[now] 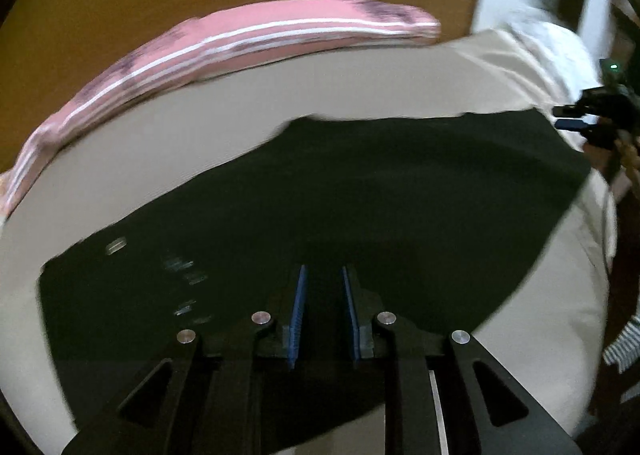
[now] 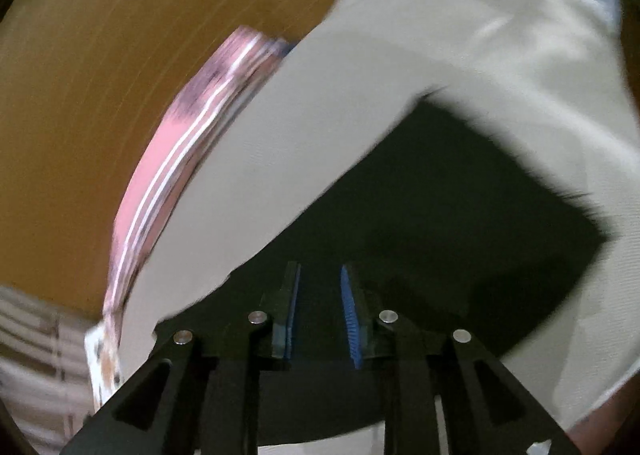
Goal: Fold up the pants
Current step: 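Lower the hem onto the folded jeans and open the right gripper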
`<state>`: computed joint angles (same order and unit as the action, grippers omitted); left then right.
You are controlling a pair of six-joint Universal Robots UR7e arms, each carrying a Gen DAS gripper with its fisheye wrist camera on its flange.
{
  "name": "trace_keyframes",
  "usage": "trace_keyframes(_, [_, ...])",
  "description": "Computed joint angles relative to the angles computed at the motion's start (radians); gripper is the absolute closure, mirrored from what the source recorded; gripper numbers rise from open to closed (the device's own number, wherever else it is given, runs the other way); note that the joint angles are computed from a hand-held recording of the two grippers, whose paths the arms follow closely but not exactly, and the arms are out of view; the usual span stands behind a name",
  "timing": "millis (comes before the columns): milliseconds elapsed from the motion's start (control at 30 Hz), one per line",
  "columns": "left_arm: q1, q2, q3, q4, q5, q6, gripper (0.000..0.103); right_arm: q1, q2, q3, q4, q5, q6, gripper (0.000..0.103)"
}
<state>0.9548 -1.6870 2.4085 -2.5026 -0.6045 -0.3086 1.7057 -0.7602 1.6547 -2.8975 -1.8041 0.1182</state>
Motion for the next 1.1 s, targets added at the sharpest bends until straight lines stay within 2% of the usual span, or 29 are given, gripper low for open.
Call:
trace_keyframes(133, [0.051, -0.077, 0.015, 0.124, 0.041, -0.072, 0.083, 0.06, 0.114, -0.113, 0.132, 0.055, -0.054, 0.082])
trace_keyframes(200, [0.057, -0.125, 0.052, 0.066, 0.02, -0.025, 0.083, 0.084, 0.157, -0.156, 0.178, 0.079, -0.077, 0.082])
trace_keyframes(267, [0.051, -0.143, 0.062, 0.082, 0.021, -0.033, 0.083, 0.115, 0.212, -0.211, 0.226, 0.077, -0.097, 0.082])
trace_keyframes(333, [0.045, -0.165, 0.074, 0.119, 0.051, -0.055, 0.082, 0.14, 0.258, -0.256, 0.265, 0.086, -0.128, 0.081])
trace_keyframes(433, [0.071, -0.228, 0.086, 0.088, -0.006, -0.032, 0.081, 0.165, 0.315, -0.318, 0.321, 0.088, -0.158, 0.081])
trace_keyframes(500, [0.082, -0.254, 0.089, 0.076, -0.035, -0.019, 0.081, 0.183, 0.366, -0.365, 0.342, 0.048, -0.179, 0.082])
trace_keyframes(567, [0.079, -0.259, 0.09, 0.085, -0.026, -0.009, 0.081, 0.2, 0.438, -0.446, 0.361, -0.038, -0.169, 0.088])
trace_keyframes(600, [0.074, -0.265, 0.094, 0.094, -0.015, -0.006, 0.081, 0.197, 0.453, -0.459, 0.338, -0.039, -0.155, 0.088])
trace_keyframes(633, [0.075, -0.272, 0.097, 0.09, -0.019, 0.0, 0.081, 0.195, 0.457, -0.467, 0.325, -0.027, -0.145, 0.088])
trace_keyframes(733, [0.089, -0.288, 0.102, 0.058, -0.032, 0.007, 0.081, 0.214, 0.491, -0.542, 0.358, -0.091, -0.148, 0.081])
trace_keyframes(833, [0.1, -0.302, 0.104, 0.037, -0.056, 0.006, 0.081, 0.218, 0.505, -0.61, 0.443, -0.011, -0.158, 0.081])
trace_keyframes(900, [0.094, -0.302, 0.104, 0.048, -0.047, 0.003, 0.081, 0.234, 0.534, -0.664, 0.478, 0.014, -0.195, 0.073])
trace_keyframes(967, [0.097, -0.3, 0.105, 0.04, -0.051, 0.004, 0.081, 0.239, 0.564, -0.722, 0.553, 0.07, -0.219, 0.065])
trace_keyframes(1000, [0.099, -0.3, 0.105, 0.036, -0.055, 0.007, 0.081, 0.243, 0.592, -0.77, 0.608, 0.097, -0.233, 0.065])
trace_keyframes(1100, [0.105, -0.303, 0.104, 0.029, -0.065, 0.016, 0.081, 0.264, 0.658, -0.878, 0.713, 0.102, -0.275, 0.065])
